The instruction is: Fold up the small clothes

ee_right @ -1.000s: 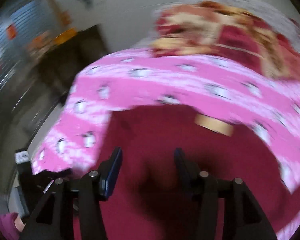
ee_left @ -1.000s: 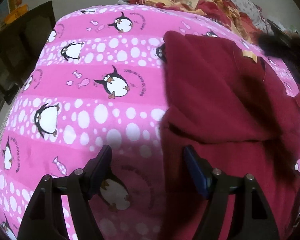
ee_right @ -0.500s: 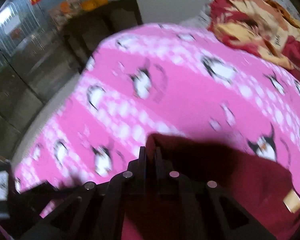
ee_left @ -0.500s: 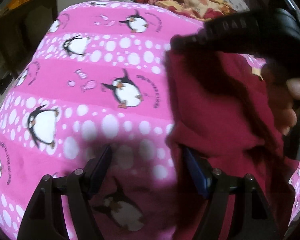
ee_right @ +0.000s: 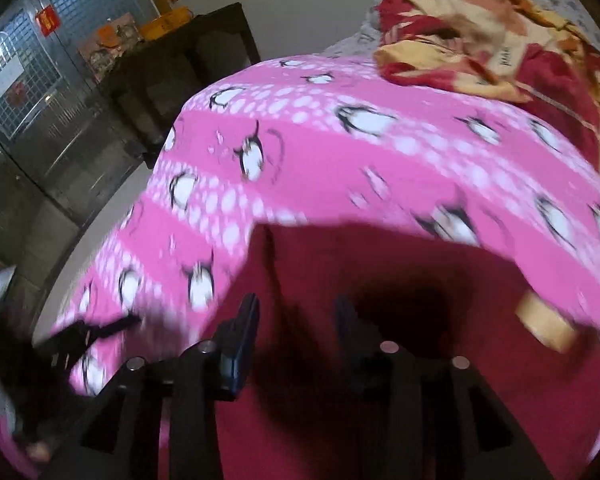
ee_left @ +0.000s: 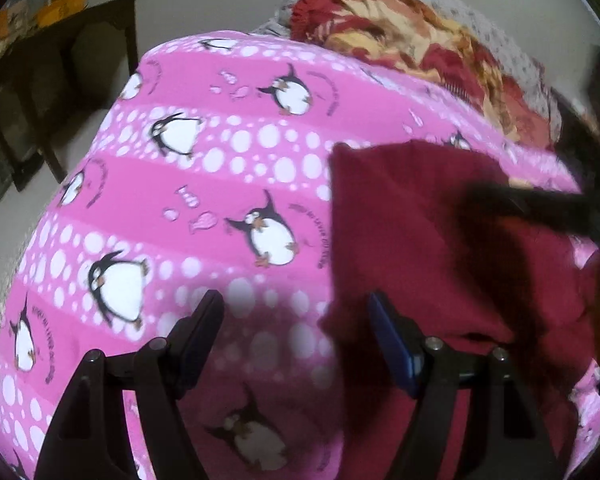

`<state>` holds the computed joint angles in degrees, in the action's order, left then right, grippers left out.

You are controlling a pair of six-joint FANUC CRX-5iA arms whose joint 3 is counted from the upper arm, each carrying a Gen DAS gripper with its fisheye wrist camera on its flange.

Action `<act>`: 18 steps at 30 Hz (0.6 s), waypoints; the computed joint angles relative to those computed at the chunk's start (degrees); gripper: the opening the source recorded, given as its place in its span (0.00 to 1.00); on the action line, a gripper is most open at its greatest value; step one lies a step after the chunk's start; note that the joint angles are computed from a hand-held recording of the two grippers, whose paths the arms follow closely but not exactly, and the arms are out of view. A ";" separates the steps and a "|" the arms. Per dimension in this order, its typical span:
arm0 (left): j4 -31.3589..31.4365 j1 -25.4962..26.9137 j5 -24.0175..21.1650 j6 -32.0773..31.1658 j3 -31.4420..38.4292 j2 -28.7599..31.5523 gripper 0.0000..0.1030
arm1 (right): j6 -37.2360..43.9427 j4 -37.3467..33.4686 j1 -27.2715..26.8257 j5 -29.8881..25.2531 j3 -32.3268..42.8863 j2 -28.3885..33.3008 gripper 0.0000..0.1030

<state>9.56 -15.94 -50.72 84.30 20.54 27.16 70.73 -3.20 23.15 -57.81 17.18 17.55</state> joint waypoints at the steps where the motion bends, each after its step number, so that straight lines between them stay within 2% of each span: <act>1: -2.05 -0.72 -0.92 1.21 0.60 0.22 0.71 | -1.44 1.45 0.70 -0.93 -1.29 -0.57 0.42; 4: -6.75 -2.26 -3.44 4.03 3.59 2.05 0.72 | -7.88 8.53 3.45 -3.91 -6.70 -1.57 0.42; 6: -9.96 -3.13 -3.16 5.75 4.21 2.36 0.81 | -9.30 10.26 4.15 -4.60 -9.84 -2.43 0.42; 10: -10.30 -3.18 -4.49 7.19 4.84 1.96 0.83 | -12.77 12.90 4.78 -3.16 -14.24 -7.19 0.42; 11: -10.01 -3.14 -4.43 7.31 4.68 1.64 0.83 | -14.03 14.02 4.85 -2.05 -16.12 -9.16 0.44; 12: -9.65 -3.16 -4.03 7.31 4.29 1.18 0.83 | -15.44 15.26 4.84 -1.35 -17.89 -11.06 0.53; 14: -9.19 -3.40 -2.70 7.13 3.03 -0.17 0.83 | -20.74 20.35 4.75 -0.97 -22.54 -15.07 0.63; 18: -8.73 -4.28 -0.54 6.74 1.70 -1.85 0.83 | -30.53 26.40 1.26 -2.95 -27.76 -19.27 0.64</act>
